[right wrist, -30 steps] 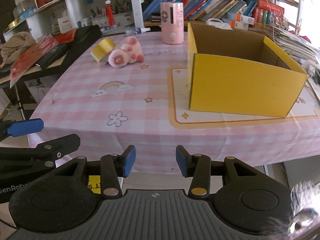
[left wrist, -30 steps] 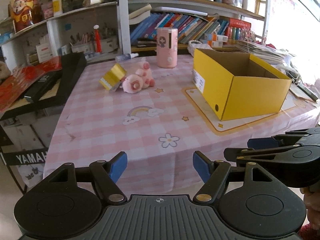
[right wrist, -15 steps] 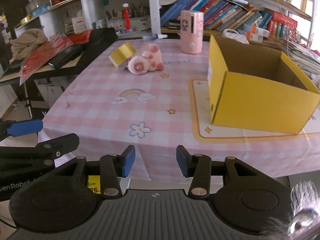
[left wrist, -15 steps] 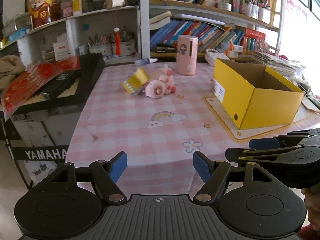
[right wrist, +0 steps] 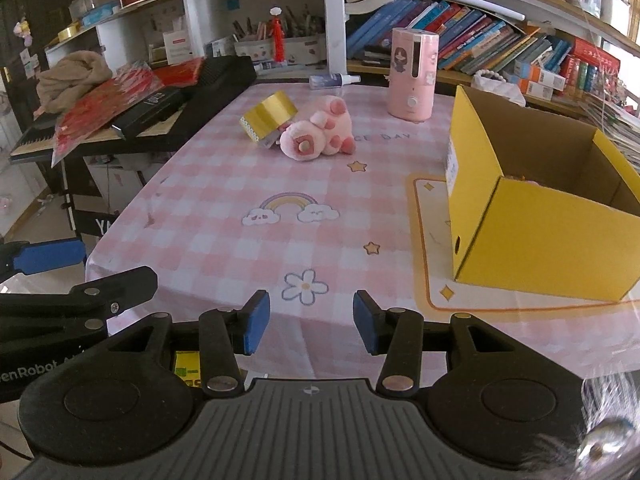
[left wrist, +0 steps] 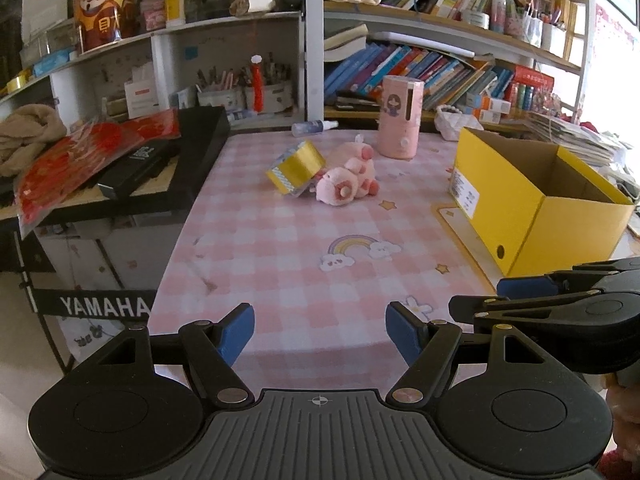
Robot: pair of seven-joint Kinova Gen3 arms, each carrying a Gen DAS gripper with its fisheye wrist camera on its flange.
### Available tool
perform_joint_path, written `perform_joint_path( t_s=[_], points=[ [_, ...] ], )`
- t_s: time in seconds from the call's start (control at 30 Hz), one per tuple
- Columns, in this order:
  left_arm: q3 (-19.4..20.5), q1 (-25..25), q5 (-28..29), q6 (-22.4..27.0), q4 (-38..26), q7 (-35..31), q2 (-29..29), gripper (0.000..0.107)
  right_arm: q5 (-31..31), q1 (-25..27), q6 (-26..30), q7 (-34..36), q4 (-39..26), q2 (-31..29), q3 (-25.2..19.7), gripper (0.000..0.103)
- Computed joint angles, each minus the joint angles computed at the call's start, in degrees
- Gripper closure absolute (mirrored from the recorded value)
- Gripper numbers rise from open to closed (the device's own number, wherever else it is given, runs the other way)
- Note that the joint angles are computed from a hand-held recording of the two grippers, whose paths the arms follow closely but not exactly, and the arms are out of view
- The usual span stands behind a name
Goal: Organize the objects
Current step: 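Move both open tools toward the yellow tape roll and pink plush, then close the right tool on the pink round plush while the left tool reaches the tape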
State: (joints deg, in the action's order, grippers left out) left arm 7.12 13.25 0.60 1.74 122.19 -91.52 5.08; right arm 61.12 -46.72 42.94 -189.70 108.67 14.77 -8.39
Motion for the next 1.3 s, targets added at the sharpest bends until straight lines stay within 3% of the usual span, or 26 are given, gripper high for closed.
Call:
perform_joint_path(
  t_s=[0.17, 0.63, 0.93, 1.3],
  points=[
    [-6.8, 6.5, -1.6, 0.8, -3.6, 3.1, 2.8, 0.033, -0.4, 2.4, -3.0, 4.0, -1.6, 1.0, 1.2, 0.059],
    [-13.2, 12.7, -5.6, 5.2, -16.8, 10.0, 12.3, 0.033, -6.5, 8.6, -12.5, 18.8, -8.6, 5.6, 7.9, 0.059],
    [-14.1, 13.8, -9.0, 8.1, -22.4, 14.4, 15.7, 0.033, -12.7, 10.0, -16.8, 27.6, -11.8, 7.6, 11.9, 0.059],
    [-12.1, 11.7, -10.7, 11.4, -28.4, 16.5, 19.8, 0.034, -24.1, 12.8, -18.5, 38.9, -17.5, 11.4, 14.1, 0.057]
  ],
)
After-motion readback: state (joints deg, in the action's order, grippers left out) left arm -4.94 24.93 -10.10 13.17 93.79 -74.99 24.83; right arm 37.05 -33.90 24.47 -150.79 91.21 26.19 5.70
